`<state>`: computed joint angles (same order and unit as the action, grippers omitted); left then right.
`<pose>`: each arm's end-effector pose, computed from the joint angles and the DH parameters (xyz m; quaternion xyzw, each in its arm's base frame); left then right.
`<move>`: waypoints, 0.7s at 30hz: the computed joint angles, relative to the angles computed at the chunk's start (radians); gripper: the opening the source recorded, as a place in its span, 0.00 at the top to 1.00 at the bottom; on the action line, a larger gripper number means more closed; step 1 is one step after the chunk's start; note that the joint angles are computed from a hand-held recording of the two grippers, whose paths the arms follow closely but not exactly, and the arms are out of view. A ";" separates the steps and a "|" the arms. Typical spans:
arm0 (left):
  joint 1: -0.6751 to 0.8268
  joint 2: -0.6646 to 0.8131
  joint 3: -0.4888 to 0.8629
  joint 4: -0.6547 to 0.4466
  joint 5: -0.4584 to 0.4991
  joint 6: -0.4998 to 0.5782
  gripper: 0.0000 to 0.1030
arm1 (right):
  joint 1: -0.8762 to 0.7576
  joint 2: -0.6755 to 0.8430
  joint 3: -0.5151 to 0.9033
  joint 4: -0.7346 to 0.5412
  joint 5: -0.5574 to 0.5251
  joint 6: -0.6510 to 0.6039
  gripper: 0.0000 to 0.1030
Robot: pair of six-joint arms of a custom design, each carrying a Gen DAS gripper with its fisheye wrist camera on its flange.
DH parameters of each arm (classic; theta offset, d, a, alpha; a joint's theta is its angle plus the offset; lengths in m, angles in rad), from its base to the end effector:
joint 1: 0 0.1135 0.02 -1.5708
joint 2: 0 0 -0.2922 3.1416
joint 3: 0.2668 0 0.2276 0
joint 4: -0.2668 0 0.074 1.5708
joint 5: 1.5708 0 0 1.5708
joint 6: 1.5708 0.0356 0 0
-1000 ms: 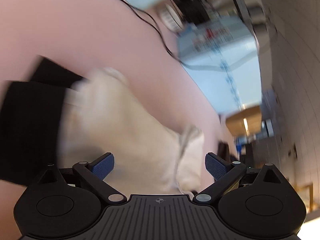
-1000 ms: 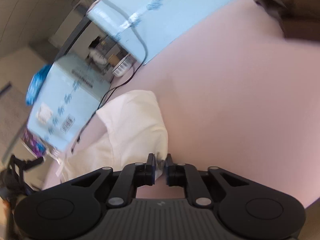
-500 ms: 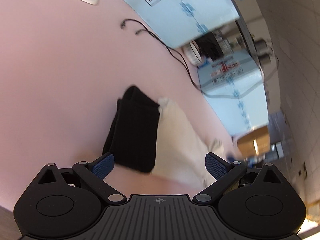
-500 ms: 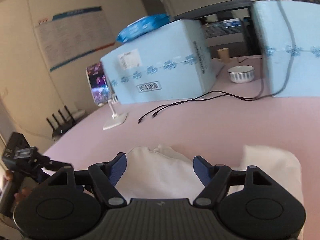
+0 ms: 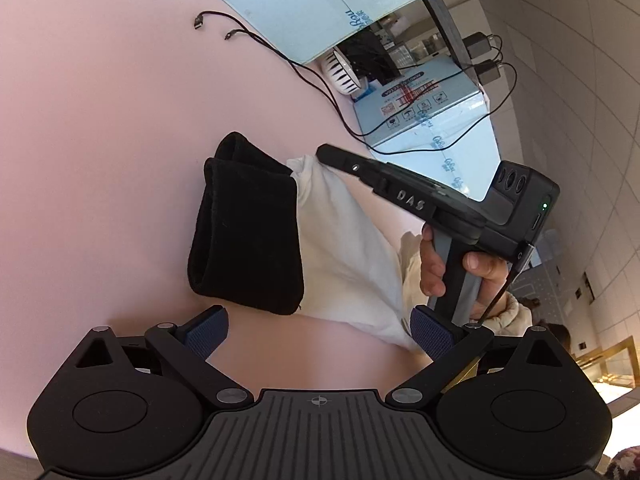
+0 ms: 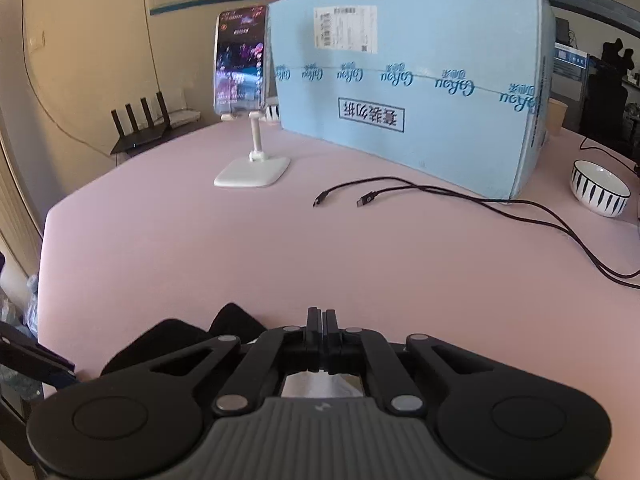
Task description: Fold clothes
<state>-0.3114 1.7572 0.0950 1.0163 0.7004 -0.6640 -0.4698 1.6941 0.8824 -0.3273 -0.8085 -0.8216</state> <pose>0.1783 -0.0815 0.1156 0.0033 0.8545 -0.4676 0.2263 0.2719 -0.1092 0.1960 -0.2401 0.8695 0.1883 0.3885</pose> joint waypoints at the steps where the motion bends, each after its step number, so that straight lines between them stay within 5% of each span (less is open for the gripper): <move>1: 0.010 0.016 -0.007 0.031 0.015 0.002 0.04 | -0.015 0.011 0.030 -0.041 -0.028 -0.026 0.94; 3: 0.026 0.043 -0.020 0.084 0.040 0.001 0.04 | -0.028 0.045 0.104 -0.153 -0.054 -0.110 0.73; 4: 0.033 0.055 -0.025 0.108 0.050 -0.002 0.04 | -0.015 0.075 0.156 -0.240 -0.030 -0.172 0.49; 5: 0.040 0.068 -0.031 0.132 0.060 -0.005 0.04 | 0.002 0.092 0.182 -0.275 -0.009 -0.191 0.45; 7: 0.051 0.095 -0.040 0.177 0.077 -0.011 0.04 | 0.034 0.109 0.205 -0.300 0.051 -0.193 0.50; 11: 0.076 0.126 -0.056 0.229 0.109 -0.012 0.04 | 0.066 0.153 0.242 -0.351 0.125 -0.202 0.82; 16: 0.102 0.138 -0.054 0.232 0.129 -0.005 0.04 | 0.068 0.120 0.153 -0.206 0.113 -0.129 0.93; 21: 0.115 0.154 -0.060 0.262 0.141 -0.009 0.04 | -0.030 0.044 0.100 -0.141 -0.031 -0.103 0.93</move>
<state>-0.1967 1.9108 0.0349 1.2782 0.8418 -0.6731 -0.4998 1.7382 0.9822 -0.4686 -0.8400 -0.9251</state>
